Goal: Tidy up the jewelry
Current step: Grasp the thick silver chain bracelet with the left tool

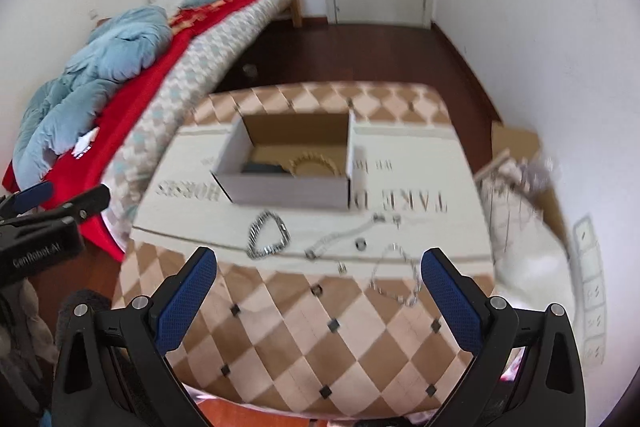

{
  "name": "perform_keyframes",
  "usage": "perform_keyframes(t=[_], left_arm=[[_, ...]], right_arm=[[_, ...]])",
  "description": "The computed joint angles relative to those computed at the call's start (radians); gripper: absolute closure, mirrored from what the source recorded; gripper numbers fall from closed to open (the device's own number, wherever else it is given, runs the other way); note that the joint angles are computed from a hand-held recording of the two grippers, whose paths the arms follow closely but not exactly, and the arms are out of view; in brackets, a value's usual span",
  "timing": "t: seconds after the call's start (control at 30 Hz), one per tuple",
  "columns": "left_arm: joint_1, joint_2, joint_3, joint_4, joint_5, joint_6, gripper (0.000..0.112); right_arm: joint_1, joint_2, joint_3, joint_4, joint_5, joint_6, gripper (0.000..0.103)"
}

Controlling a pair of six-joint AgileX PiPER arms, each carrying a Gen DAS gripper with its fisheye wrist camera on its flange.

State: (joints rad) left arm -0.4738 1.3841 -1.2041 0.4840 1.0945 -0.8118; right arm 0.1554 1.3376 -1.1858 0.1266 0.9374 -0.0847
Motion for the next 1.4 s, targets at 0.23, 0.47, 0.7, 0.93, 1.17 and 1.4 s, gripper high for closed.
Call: perform_keyframes(t=[0.23, 0.47, 0.7, 0.93, 1.17, 1.4], left_arm=[[0.051, 0.203, -0.009, -0.097, -0.077, 0.073, 0.009], [0.102, 0.41, -0.115, -0.241, -0.14, 0.221, 0.01], [0.108, 0.578, -0.263, -0.355, -0.126, 0.376, 0.021], [0.098, 0.603, -0.28, -0.415, -0.162, 0.466, 0.078], [0.128, 0.545, -0.199, -0.455, -0.197, 0.505, 0.107], [0.173, 0.423, -0.029, -0.388, -0.232, 0.47, 0.11]], right_arm=[[-0.13, 0.087, 0.103, -0.065, -0.058, 0.104, 0.053], [-0.286, 0.167, 0.159, 0.015, -0.121, 0.021, 0.055], [-0.3, 0.231, 0.142, 0.017, -0.136, 0.031, 0.055], [-0.297, 0.283, 0.113, 0.048, -0.14, 0.008, 0.055], [-0.272, 0.302, 0.101, 0.172, -0.127, -0.083, 0.055], [-0.086, 0.334, 0.058, 0.236, -0.17, -0.089, 0.055]])
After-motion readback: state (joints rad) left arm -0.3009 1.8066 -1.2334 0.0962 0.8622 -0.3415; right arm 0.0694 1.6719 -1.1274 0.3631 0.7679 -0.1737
